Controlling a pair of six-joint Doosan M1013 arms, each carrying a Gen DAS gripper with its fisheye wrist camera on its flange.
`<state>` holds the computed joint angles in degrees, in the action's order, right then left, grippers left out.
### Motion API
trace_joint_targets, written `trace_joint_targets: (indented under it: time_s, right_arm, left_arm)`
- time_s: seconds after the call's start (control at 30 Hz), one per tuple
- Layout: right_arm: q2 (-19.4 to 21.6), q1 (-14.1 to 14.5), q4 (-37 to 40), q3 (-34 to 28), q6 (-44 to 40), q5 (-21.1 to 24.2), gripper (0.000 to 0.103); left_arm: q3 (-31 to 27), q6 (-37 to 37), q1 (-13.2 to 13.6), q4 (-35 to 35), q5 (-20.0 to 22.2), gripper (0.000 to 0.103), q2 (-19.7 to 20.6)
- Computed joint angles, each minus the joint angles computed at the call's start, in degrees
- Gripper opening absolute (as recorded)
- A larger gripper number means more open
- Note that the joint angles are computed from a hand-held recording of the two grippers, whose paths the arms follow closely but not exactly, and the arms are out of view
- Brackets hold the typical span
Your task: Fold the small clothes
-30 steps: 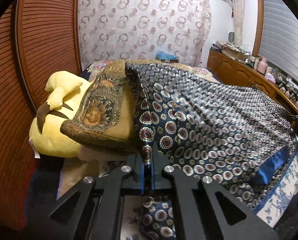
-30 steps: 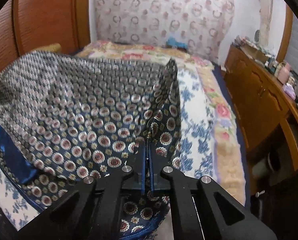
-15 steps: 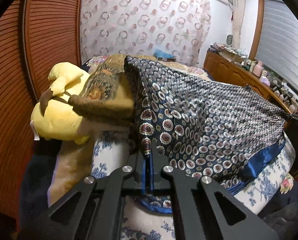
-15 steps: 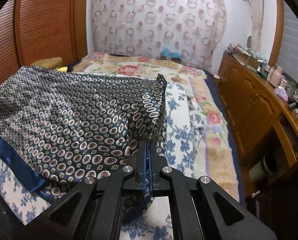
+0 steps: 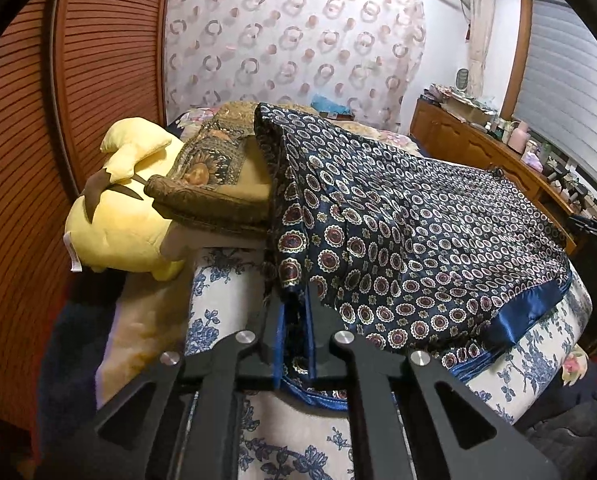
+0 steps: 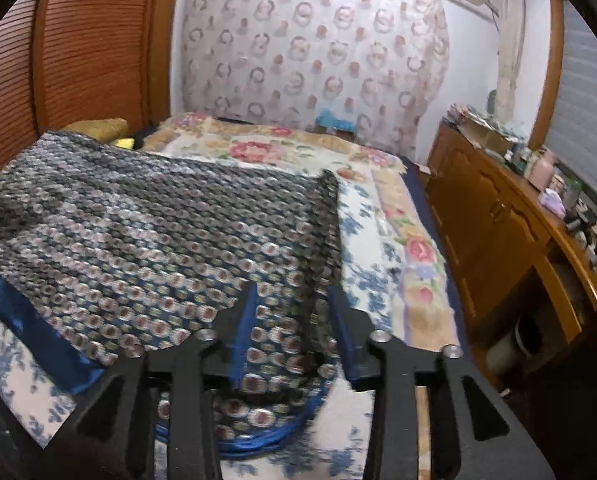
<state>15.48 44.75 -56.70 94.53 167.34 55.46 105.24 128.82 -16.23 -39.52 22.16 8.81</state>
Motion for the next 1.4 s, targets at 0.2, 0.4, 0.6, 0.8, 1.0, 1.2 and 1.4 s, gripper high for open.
trace_joint_targets:
  time_s: [0.2, 0.4, 0.6, 0.8, 1.0, 1.2, 1.4]
  right_arm:
    - [2.1, 0.63, 2.24, -1.72, -2.65, -4.16, 0.045]
    - [4.52, 0.56, 6.55, -2.81, -5.97, -8.12, 0.048]
    - [6.35, 0.39, 10.64, -4.15, -9.49, -9.78, 0.057]
    - [7.5, 0.71, 11.77, -5.46, -12.21, -8.73, 0.059]
    - [7.66, 0.51, 13.17, -5.65, -13.67, -8.46, 0.06]
    - [7.53, 0.14, 14.29, -5.48, -13.63, -9.53, 0.061]
    - [7.28, -0.1, 14.81, -5.1, -13.29, -10.28, 0.062]
  left_arm:
    - [0.62, 2.92, 0.47, -3.38, 0.03, 0.041, -0.38]
    - [0.48, -0.22, 0.42, -0.07, 1.34, 0.05, 0.63]
    - [0.19, -5.32, 0.33, 3.83, 2.47, 0.05, 1.9]
    - [0.14, -7.11, 0.19, 4.61, 2.9, 0.05, 2.46]
    - [-0.19, -7.84, 0.0, 5.34, 2.86, 0.05, 2.85]
    - [-0.51, -3.46, 0.23, 1.05, 3.47, 0.037, 3.28]
    - [-0.34, 3.33, 0.12, -3.7, 3.43, 0.001, 2.7]
